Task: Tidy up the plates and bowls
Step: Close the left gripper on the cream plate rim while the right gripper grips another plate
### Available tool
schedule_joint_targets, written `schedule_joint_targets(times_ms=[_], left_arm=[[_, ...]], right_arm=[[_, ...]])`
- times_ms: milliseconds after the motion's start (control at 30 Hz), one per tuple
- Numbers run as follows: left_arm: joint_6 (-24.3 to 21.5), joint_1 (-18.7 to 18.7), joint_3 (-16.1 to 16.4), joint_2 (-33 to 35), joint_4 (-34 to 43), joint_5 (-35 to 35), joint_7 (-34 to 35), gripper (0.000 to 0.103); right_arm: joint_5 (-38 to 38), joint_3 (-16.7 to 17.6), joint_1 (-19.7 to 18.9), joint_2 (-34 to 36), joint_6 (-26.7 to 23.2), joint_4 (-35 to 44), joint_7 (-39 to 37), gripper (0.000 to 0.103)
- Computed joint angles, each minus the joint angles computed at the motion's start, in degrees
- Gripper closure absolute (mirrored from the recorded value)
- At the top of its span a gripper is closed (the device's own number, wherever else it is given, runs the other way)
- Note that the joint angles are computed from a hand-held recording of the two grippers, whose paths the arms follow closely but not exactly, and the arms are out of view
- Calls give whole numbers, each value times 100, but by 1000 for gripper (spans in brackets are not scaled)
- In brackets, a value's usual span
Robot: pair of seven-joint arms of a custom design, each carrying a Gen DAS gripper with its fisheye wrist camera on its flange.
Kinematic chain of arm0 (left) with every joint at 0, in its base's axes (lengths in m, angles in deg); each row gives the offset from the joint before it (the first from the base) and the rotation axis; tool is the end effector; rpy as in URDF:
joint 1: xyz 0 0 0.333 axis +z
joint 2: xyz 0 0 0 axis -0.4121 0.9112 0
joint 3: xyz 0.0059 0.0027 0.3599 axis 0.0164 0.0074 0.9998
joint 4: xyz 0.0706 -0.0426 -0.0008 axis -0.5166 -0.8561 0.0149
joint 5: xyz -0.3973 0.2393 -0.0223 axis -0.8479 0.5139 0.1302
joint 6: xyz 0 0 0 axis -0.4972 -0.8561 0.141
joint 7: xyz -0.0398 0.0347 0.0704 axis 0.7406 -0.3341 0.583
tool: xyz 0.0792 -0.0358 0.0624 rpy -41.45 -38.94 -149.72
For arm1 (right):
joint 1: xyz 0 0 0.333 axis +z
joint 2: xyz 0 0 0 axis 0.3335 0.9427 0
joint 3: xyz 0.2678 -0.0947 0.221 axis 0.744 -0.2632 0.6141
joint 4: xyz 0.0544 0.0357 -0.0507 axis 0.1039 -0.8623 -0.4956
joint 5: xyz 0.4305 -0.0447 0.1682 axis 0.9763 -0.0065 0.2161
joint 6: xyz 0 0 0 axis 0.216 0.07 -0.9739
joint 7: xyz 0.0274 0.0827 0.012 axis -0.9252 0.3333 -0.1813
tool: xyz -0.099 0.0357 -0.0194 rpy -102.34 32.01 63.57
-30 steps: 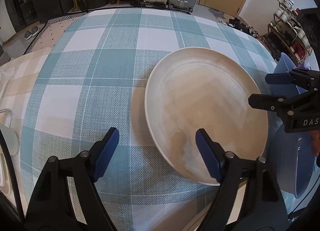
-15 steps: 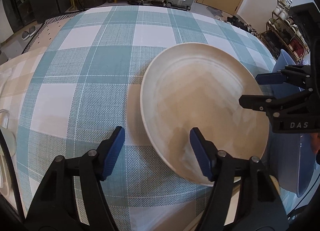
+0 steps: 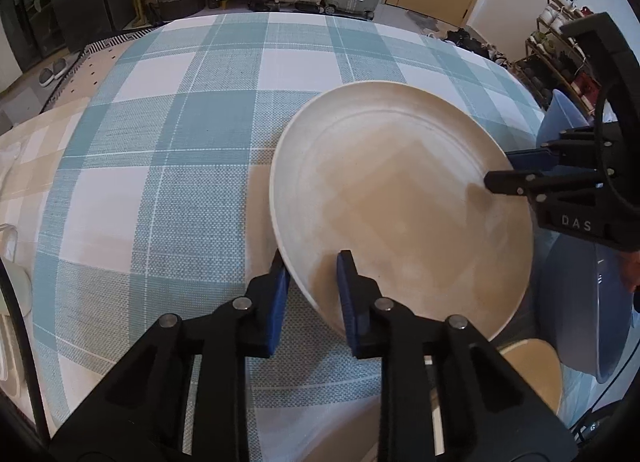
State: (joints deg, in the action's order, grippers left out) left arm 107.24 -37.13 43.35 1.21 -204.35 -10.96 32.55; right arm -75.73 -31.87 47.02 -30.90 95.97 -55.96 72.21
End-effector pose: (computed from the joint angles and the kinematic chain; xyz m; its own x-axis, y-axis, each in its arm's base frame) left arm 0.5910 -0.2714 0.4522 -0.2668 -0.9555 0.1256 -0.8758 0.1859 -0.4455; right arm 0.6472 0.4148 0.4854 0.2584 -0.9612 0.0960 -0.9460 -0.2720 -0.1765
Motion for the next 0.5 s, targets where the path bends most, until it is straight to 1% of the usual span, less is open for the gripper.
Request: schedule_joint_targets(times_ms=[33, 100, 233, 500], left_arm=[[10, -10, 8, -8, -8, 146, -120, 82], [52, -5, 12, -36, -42, 174, -177, 83], [73, 13, 14, -73, -82, 162, -199, 84], [180, 50, 12, -223, -185, 264, -313, 84]], right_arm=[[-20, -5, 1, -30, 39, -42, 2, 84], [-96, -18, 15, -83, 111, -118, 27, 89], [-187, -18, 41, -108, 214, -134, 83, 91], [-286, -27, 71, -141, 353, -102, 222, 91]])
